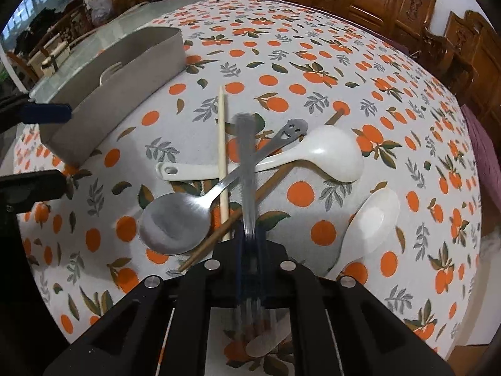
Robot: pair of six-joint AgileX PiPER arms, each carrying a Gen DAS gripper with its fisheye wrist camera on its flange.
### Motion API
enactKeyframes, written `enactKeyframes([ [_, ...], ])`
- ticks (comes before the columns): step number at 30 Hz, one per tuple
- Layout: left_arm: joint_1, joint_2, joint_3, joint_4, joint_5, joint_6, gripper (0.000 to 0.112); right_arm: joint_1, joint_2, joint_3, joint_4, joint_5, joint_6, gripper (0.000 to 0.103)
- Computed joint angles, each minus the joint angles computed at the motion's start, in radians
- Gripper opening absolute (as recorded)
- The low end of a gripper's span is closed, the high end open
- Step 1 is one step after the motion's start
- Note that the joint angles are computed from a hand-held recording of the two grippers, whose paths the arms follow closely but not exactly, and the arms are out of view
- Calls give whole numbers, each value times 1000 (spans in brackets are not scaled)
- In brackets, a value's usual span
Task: Organize utensils
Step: 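Grasp a metal fork with the right gripper and lift it, then grasp a smiley-face metal spoon with the left gripper while the right holds the fork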
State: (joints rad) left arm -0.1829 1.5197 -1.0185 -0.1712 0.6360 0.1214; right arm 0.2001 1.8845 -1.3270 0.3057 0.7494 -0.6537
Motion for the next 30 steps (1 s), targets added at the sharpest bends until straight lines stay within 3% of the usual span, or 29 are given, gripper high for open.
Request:
enactKeyframes([
  [9,-47,66,-63,-3,-7,-22,85,-106,-147,108,156,-48,-90,8],
  [14,-82,149,-144,-28,7,-35,70,-168,-174,135,179,-61,-117,8],
  [24,-125,344,-332,-36,105,-61,22,-250,-183,173,251,-60,-199,8],
  [30,-129,386,-371,-48,141,-52,16,-261,-187,192,279,-64,-221,8],
])
